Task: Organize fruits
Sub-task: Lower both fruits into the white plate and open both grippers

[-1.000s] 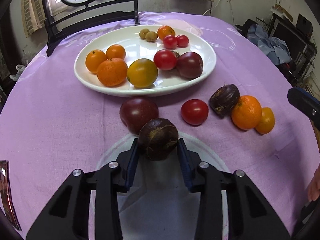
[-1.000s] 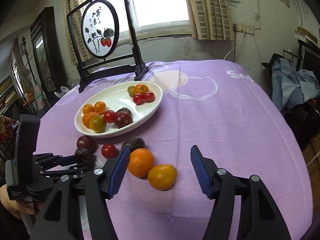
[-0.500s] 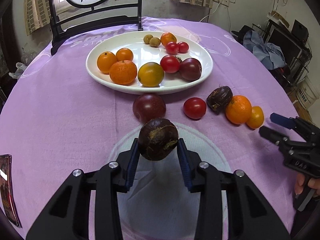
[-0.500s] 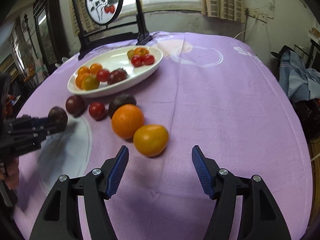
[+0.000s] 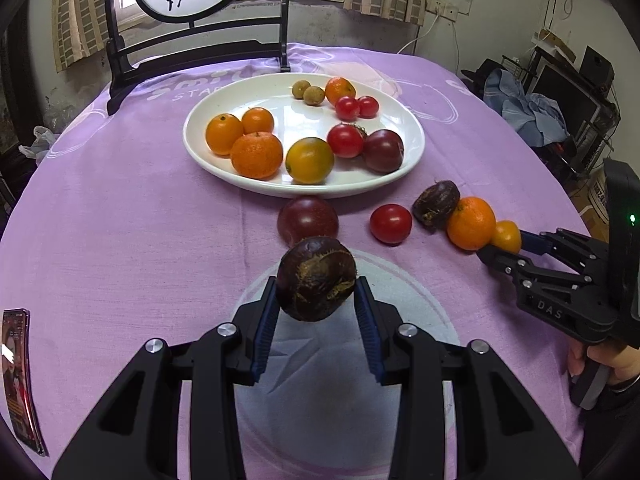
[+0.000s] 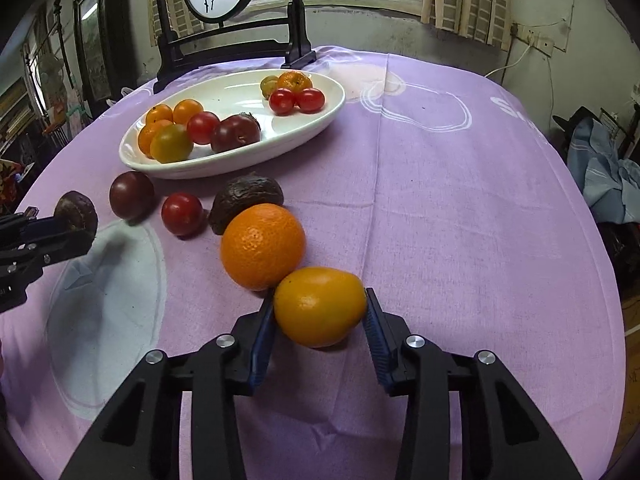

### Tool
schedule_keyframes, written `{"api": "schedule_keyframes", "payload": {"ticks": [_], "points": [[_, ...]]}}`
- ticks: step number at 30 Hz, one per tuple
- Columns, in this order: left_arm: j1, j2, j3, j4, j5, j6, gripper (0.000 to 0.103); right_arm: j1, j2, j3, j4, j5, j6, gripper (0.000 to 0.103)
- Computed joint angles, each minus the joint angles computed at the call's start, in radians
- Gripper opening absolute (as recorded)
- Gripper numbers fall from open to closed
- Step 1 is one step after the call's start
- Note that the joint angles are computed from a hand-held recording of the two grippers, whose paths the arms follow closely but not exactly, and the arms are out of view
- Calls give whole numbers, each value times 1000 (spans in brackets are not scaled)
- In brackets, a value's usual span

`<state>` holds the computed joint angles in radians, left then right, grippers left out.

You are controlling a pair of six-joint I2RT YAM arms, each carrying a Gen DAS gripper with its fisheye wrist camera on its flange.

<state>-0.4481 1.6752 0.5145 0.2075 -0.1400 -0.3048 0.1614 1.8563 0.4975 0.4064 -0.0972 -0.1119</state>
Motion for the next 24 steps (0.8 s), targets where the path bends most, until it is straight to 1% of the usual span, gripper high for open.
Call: {"api": "schedule_keyframes", "payload": {"ticks": [3,7,10,12,14,16,21,24], "points": [[17,-33,-9,-13,-2,19,37,7,-64,-38,5,33,26,42],[41,-79,11,-49,-17,60,37,15,-220,-82,-28,8,61,42],[62,-89,60,-80,-22,89,37,47,-305,-63,-75,-22,75,42],[76,-77,106,-96,-18,104,37,79,-321,-29,-97,-24,82,42],[87,-47,159,-107,-10,115,37,122,-293,32,-107,-5,81,42],[102,3,226,-114,5,126,37,156,-232,105,-111,17,78,42],[130,171,405,-140,-44,136,37,197,-37,307,-134,66,105,42],[162,278,527,-188,-32,124,37,192,82,444,-201,84,116,42]]}}
